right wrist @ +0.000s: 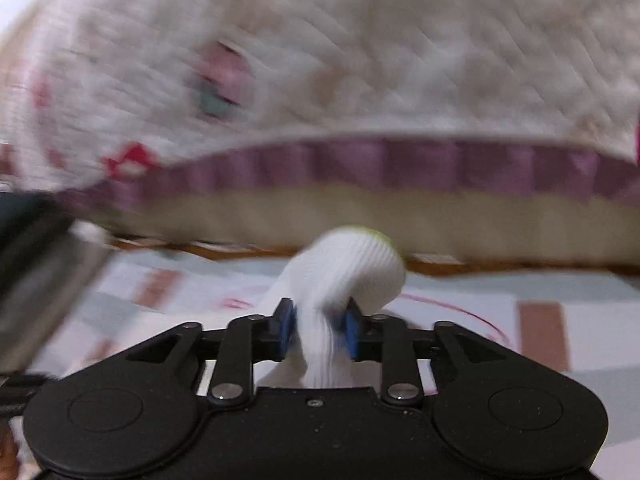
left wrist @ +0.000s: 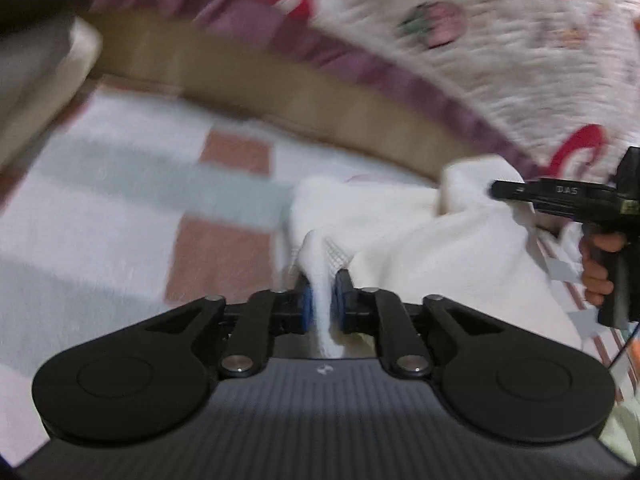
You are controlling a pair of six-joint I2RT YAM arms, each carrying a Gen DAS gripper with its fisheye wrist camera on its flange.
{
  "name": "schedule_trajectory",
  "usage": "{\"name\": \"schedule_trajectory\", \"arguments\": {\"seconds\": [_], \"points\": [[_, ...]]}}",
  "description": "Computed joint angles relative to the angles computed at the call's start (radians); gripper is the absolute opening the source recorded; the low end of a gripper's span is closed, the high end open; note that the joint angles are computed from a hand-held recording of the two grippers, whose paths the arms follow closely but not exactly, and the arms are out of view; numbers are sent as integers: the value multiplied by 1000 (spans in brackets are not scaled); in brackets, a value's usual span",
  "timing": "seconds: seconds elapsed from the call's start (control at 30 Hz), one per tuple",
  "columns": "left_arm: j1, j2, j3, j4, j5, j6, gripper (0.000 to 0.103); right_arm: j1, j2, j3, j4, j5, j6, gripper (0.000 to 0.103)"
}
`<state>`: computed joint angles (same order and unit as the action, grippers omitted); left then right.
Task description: Fold clothes
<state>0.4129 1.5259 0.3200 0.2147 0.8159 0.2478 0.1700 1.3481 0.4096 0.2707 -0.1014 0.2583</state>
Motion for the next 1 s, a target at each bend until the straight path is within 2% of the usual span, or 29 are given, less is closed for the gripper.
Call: {"name": "schedule_trajectory", "arguments": {"seconds": [0.07, 0.13, 0.2, 0.23, 0.3, 0.37, 0.43, 0.47, 0.53, 0.57, 0.6, 0.63, 0.67, 0.73, 0.87, 0.93, 1.0], "points": [[46, 46, 29, -26, 49, -9, 17, -60, 21, -5, 31, -46, 51, 34], [72, 33, 59, -94, 76, 7, 17, -92, -35, -51, 59, -67, 105, 35], [78, 30, 85, -141, 88, 25, 25, -113, -103, -77, 16, -107, 112, 47], [81, 35, 99, -164, 98, 28, 28, -125, -139, -89, -7, -127, 114, 49], [91, 62, 125, -189, 133, 10, 45, -148, -193, -107, -57, -177, 116, 53], [104, 92, 151, -222, 179, 1, 50, -153, -215, -115, -102, -206, 120, 56], [106, 117, 173, -258, 216, 12, 59, -163, -200, -119, -125, -241, 105, 56], [93, 129, 183, -279, 211, 32, 67, -160, -165, -115, -117, -255, 100, 57], [51, 146, 194, -311, 161, 74, 70, -120, -46, -83, -63, -239, 128, 64], [24, 135, 172, -277, 118, 77, 67, -102, 13, -65, -34, -221, 145, 66], [8, 91, 110, -171, 93, 52, 50, -79, 62, -51, 2, -200, 157, 61], [-9, 42, 68, -114, 53, 42, 27, -59, 77, -56, 57, -186, 148, 49], [-29, -10, 44, -97, 4, 43, 11, -33, 62, -71, 111, -169, 133, 25], [-32, -81, 21, -86, -36, 34, 10, 18, 42, -94, 216, -135, 97, 21], [-8, -15, 52, -93, -60, -82, 10, 78, 93, -57, 208, -64, 96, 20], [1, 11, 64, -93, -71, -133, 11, 102, 125, -27, 164, -3, 85, 20], [-4, -10, 40, -52, -78, -132, 11, 111, 125, -7, 132, 48, 85, 26]]}}
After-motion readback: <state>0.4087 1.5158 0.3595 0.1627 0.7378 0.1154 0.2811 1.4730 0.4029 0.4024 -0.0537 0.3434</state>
